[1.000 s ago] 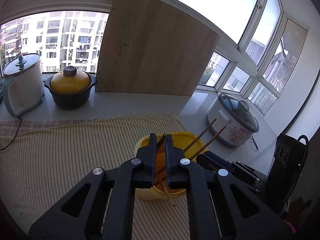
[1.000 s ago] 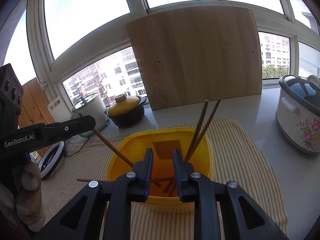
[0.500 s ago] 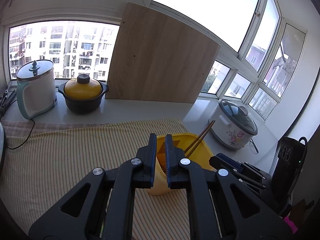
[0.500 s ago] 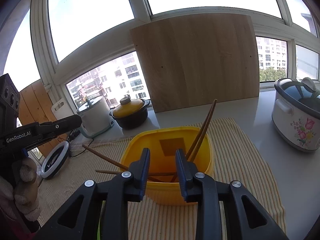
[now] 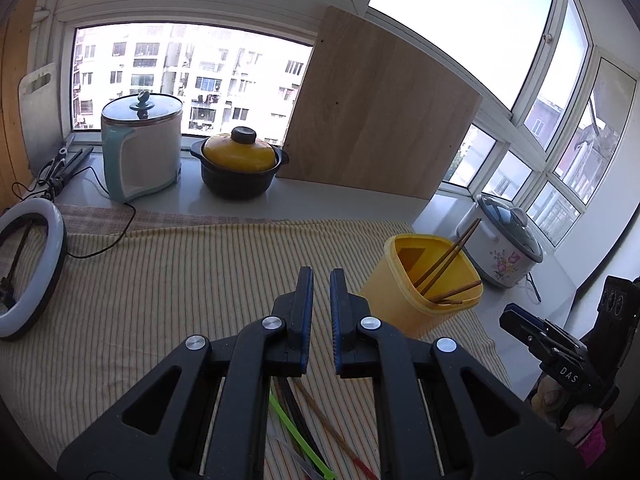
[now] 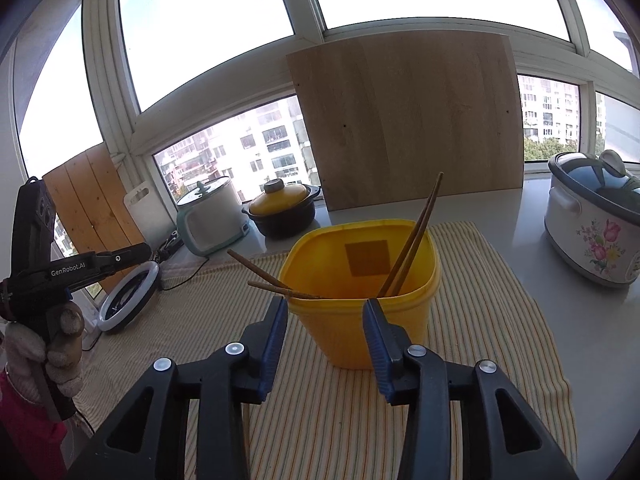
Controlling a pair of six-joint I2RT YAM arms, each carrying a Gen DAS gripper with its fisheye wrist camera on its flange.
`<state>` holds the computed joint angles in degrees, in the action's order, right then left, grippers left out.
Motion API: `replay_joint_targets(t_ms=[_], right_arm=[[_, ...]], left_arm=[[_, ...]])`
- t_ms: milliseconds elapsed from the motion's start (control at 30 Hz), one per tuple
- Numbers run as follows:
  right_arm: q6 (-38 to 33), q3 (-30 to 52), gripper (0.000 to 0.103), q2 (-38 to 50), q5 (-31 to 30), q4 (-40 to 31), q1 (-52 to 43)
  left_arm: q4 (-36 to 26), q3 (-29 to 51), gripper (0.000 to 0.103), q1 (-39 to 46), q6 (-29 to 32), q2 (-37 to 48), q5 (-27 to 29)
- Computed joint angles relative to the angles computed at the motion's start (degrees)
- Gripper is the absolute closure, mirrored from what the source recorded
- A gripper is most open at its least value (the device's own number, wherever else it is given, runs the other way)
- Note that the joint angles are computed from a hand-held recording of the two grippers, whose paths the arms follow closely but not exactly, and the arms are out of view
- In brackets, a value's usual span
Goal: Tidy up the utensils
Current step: 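Move both tools back down to the utensils on the cloth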
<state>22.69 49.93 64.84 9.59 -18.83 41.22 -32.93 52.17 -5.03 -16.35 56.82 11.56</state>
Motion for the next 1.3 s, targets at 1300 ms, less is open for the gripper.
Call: replay_joint_targets(t_ms=[1300], right_arm=[[1.47, 2.88, 0.069, 24.62, -9.26, 2.85, 13.91]], left_arm=[[14.55, -23.49, 0.098, 10.29, -1.2, 13.34, 13.94]])
